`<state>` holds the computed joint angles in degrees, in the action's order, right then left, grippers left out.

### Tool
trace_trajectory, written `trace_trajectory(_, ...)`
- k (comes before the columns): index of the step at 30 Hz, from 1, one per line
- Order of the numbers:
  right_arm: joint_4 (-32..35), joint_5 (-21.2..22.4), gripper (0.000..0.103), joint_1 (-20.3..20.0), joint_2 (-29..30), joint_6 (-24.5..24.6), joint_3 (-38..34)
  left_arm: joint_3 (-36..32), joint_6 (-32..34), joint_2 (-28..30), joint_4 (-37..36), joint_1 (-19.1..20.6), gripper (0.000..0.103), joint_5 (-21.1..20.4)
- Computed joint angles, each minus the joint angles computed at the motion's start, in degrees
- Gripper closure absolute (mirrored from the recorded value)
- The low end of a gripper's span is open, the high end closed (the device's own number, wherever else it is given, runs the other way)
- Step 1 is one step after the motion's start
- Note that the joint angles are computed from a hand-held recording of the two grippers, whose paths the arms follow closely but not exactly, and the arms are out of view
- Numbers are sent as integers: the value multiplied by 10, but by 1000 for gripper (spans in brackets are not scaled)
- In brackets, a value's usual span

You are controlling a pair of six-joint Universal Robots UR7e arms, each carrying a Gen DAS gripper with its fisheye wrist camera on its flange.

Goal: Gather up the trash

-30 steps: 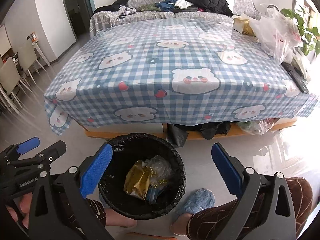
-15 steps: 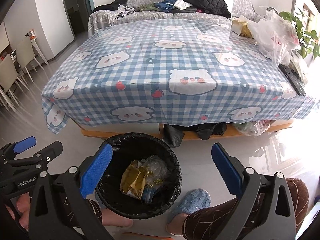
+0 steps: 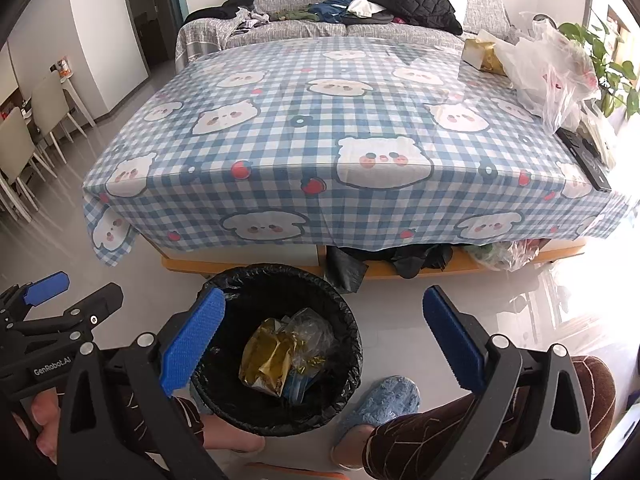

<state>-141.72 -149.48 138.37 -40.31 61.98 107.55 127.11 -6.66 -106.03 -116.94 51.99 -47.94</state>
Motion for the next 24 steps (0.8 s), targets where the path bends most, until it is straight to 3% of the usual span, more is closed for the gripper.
trace_trajectory(24, 60, -2, 8, 11, -2, 37, -16, -2, 2, -8, 18, -12, 6, 0)
